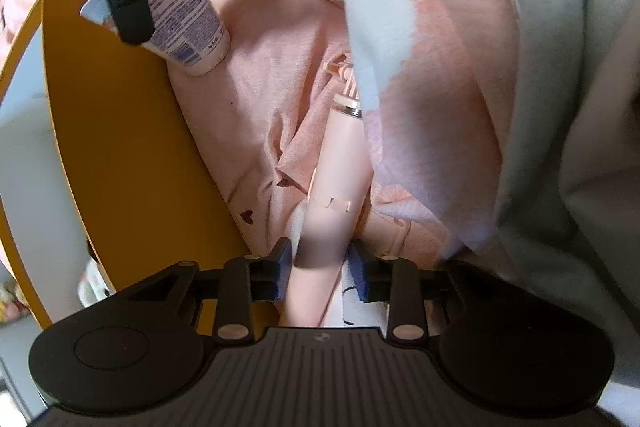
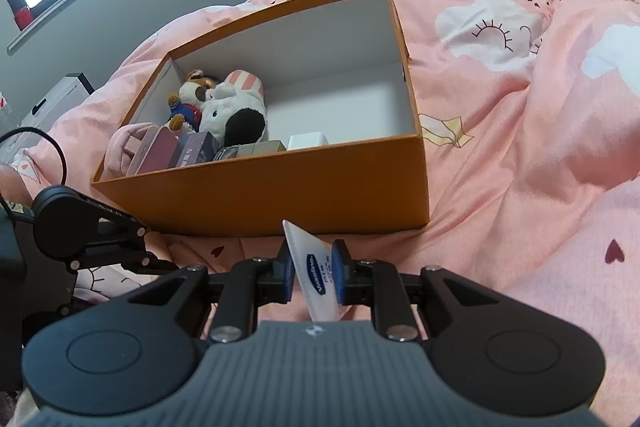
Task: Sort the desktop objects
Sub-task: 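Grasp the pink selfie stick with the left gripper while the right holds the lotion tube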
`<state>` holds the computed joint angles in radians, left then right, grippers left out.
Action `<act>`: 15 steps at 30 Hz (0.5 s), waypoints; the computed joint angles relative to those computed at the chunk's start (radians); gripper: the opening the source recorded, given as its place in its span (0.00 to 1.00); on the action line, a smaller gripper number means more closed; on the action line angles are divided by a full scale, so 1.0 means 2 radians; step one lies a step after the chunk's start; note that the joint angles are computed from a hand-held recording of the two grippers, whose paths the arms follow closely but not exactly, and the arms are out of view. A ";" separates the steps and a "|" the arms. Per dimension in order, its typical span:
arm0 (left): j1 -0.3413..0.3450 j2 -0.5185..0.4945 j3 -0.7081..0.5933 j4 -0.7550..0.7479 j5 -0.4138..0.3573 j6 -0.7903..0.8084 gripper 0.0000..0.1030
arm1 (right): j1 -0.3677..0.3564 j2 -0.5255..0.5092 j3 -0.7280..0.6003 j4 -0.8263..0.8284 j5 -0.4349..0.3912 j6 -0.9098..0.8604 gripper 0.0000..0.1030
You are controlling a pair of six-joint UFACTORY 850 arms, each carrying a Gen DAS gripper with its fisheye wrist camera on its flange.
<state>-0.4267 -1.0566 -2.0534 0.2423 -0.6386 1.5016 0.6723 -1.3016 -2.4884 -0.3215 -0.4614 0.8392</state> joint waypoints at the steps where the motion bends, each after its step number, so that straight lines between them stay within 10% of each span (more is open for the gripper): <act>1: 0.001 -0.001 -0.002 -0.005 -0.001 -0.005 0.33 | 0.000 0.000 0.001 0.001 0.001 0.002 0.20; 8: 0.011 0.008 0.003 -0.042 0.012 0.003 0.32 | 0.001 0.002 0.004 -0.010 0.002 0.014 0.19; 15: 0.017 -0.032 -0.100 -0.099 -0.086 -0.046 0.30 | 0.003 0.008 0.009 -0.046 -0.011 0.066 0.15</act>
<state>-0.3920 -1.1211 -2.2531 0.0435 -0.8110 1.4102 0.6783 -1.2856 -2.4696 -0.4134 -0.4833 0.9717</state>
